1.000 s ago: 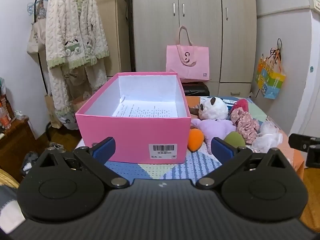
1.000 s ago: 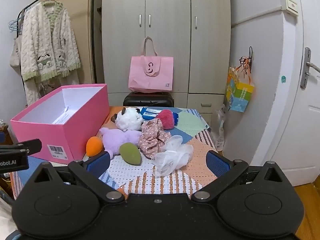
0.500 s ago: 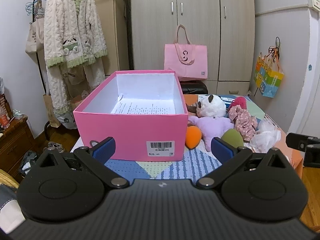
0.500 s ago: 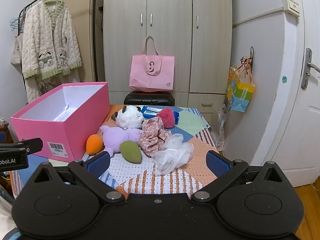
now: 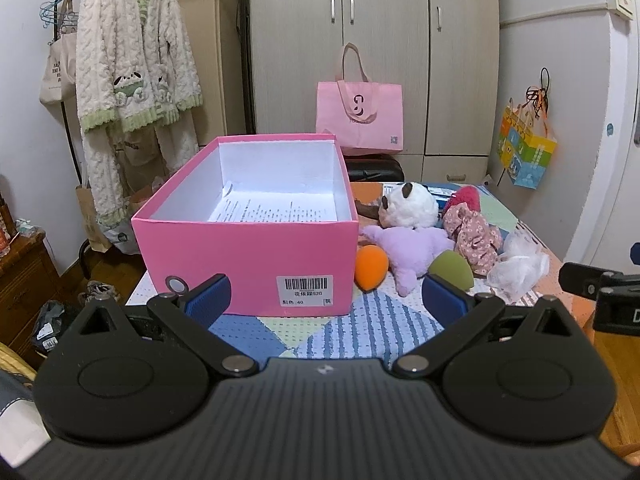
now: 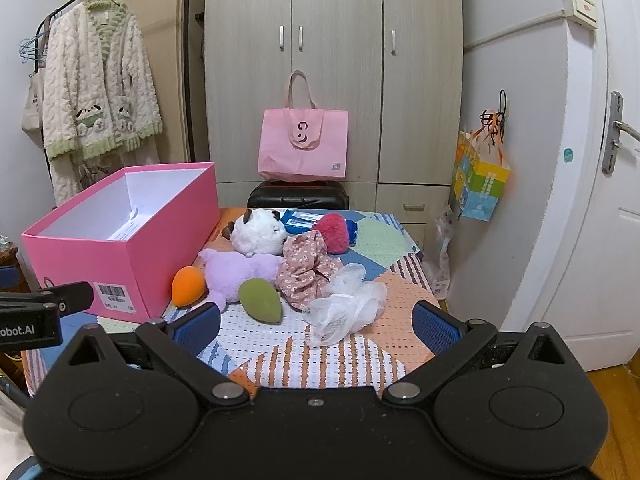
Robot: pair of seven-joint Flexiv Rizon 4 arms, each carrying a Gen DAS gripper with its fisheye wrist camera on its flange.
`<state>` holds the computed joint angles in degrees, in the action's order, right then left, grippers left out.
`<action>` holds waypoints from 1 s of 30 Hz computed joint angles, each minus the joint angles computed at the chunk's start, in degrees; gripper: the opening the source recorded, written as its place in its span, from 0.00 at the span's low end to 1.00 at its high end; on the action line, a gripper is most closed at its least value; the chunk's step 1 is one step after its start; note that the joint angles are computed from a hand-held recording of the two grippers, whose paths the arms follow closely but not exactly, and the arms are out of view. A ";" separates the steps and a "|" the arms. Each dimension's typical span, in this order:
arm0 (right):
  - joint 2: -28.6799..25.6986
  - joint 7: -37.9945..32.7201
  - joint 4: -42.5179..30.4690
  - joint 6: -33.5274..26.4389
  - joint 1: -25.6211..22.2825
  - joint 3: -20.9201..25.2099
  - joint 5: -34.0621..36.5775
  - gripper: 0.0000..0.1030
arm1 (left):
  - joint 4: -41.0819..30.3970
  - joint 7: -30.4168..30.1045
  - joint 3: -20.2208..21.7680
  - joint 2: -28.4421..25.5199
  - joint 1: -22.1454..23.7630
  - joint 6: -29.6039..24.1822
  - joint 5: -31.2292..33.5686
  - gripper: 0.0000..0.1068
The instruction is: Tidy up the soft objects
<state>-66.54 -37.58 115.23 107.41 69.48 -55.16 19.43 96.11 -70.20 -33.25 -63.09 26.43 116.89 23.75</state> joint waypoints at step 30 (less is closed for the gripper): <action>-0.82 -0.68 -0.28 0.13 0.01 -0.56 -0.02 1.00 | 1.04 2.34 -1.71 0.13 1.12 -1.59 -1.03 0.96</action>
